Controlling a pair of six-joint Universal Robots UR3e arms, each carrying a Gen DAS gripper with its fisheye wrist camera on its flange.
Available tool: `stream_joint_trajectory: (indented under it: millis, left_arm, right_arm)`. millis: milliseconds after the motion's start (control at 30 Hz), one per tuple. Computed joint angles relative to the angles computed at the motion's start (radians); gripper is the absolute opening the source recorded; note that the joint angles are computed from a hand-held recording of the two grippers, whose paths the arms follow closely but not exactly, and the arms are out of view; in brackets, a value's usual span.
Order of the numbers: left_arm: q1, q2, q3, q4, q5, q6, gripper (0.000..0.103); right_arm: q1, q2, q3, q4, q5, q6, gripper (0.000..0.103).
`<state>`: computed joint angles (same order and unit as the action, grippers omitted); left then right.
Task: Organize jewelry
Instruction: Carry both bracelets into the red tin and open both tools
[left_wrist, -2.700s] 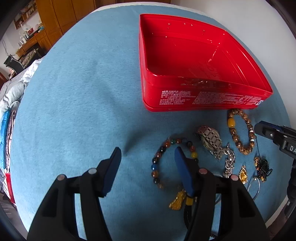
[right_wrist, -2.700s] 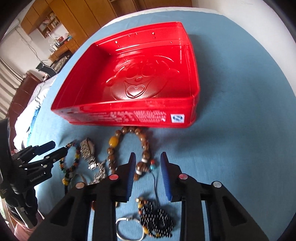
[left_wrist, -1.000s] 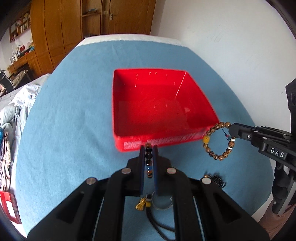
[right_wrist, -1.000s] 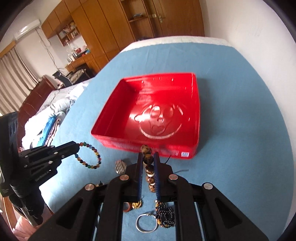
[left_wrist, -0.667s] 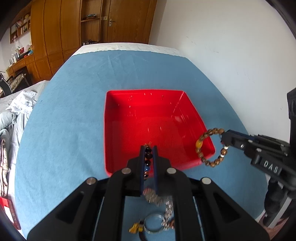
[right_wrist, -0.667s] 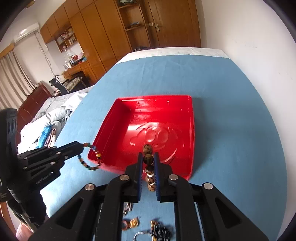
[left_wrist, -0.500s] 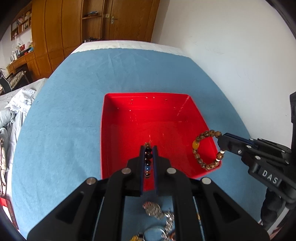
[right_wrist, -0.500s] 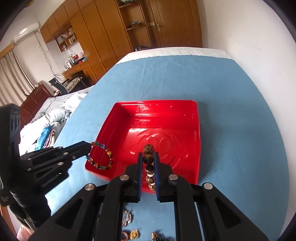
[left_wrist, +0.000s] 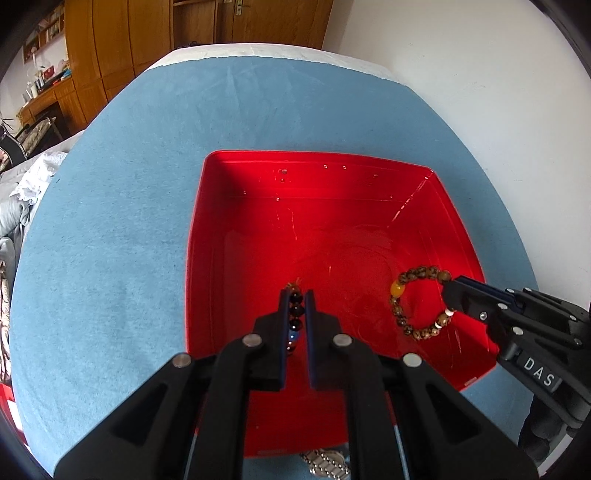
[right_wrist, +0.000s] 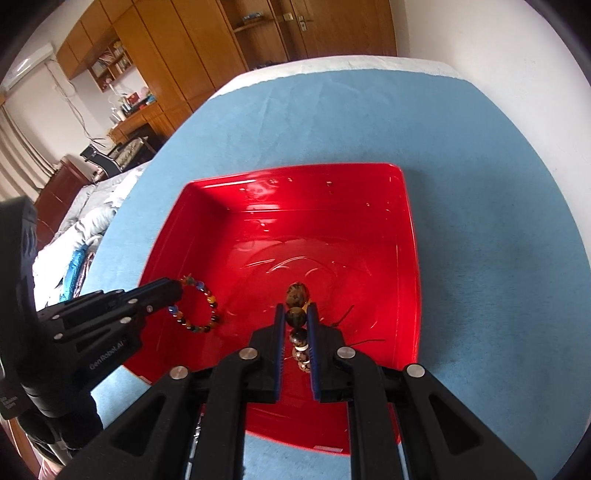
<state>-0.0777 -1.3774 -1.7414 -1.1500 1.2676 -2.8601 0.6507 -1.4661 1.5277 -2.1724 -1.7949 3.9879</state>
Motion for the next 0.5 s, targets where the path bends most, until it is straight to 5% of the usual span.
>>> stream_joint_trajectory:
  millis: [500]
  left_arm:
    - [0.039,0.025,-0.015,-0.043,-0.023,0.037,0.020]
  right_arm:
    - [0.012,-0.017,0.018,0.043,-0.060,0.028,0.014]
